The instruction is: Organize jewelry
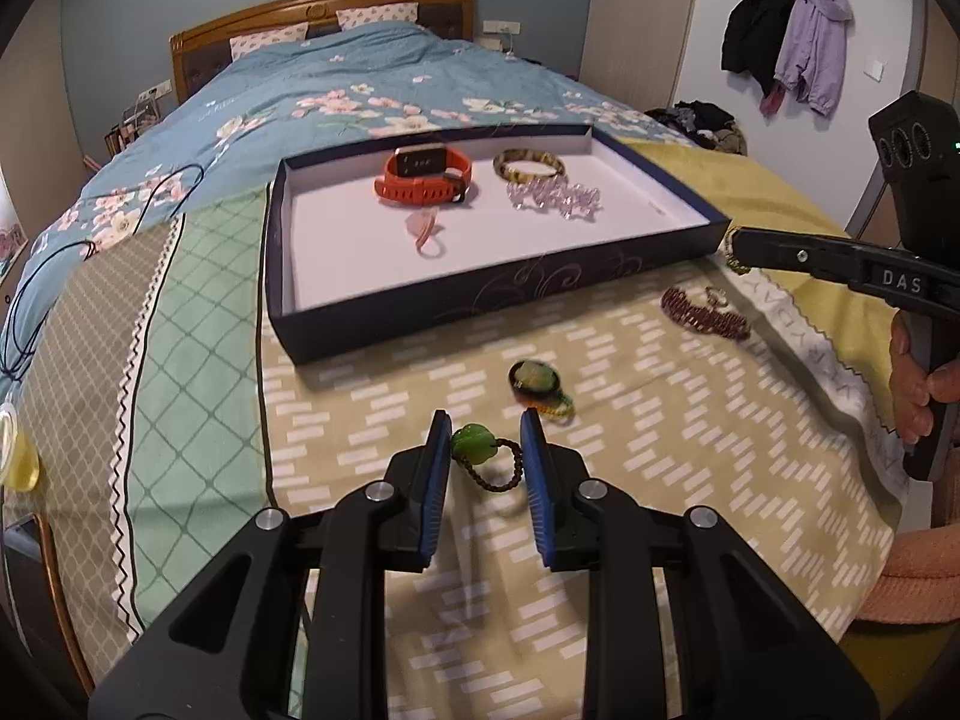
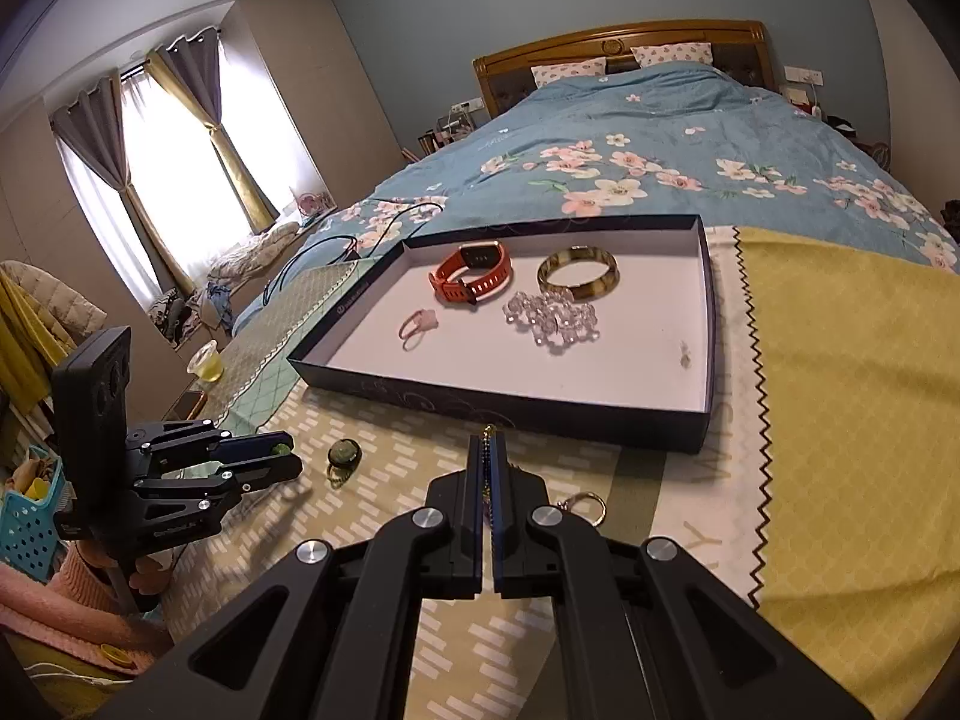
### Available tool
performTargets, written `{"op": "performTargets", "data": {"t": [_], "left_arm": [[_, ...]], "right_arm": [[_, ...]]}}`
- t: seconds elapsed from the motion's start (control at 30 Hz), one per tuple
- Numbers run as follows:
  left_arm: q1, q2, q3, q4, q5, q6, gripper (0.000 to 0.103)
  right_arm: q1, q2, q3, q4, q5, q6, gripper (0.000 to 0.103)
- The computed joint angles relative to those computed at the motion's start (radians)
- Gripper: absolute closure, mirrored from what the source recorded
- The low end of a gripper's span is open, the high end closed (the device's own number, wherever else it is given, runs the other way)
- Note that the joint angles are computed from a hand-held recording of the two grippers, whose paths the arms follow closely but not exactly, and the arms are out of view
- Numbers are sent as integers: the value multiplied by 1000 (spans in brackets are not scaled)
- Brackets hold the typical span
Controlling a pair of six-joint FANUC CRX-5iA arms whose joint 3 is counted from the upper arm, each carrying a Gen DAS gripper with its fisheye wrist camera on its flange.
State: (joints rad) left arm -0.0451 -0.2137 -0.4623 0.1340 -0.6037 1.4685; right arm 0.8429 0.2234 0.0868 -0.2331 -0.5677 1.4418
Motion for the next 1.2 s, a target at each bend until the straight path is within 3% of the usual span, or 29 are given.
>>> {"op": "performTargets", "data": {"t": [0.6, 1.2], "left_arm": [[1, -21, 5, 44, 51, -40, 79], [-8, 38, 95, -18, 84, 17, 79]], "right_arm": [[-2, -5, 15, 14, 21, 5, 102], [-16, 54, 93, 22, -6, 17, 102]]}}
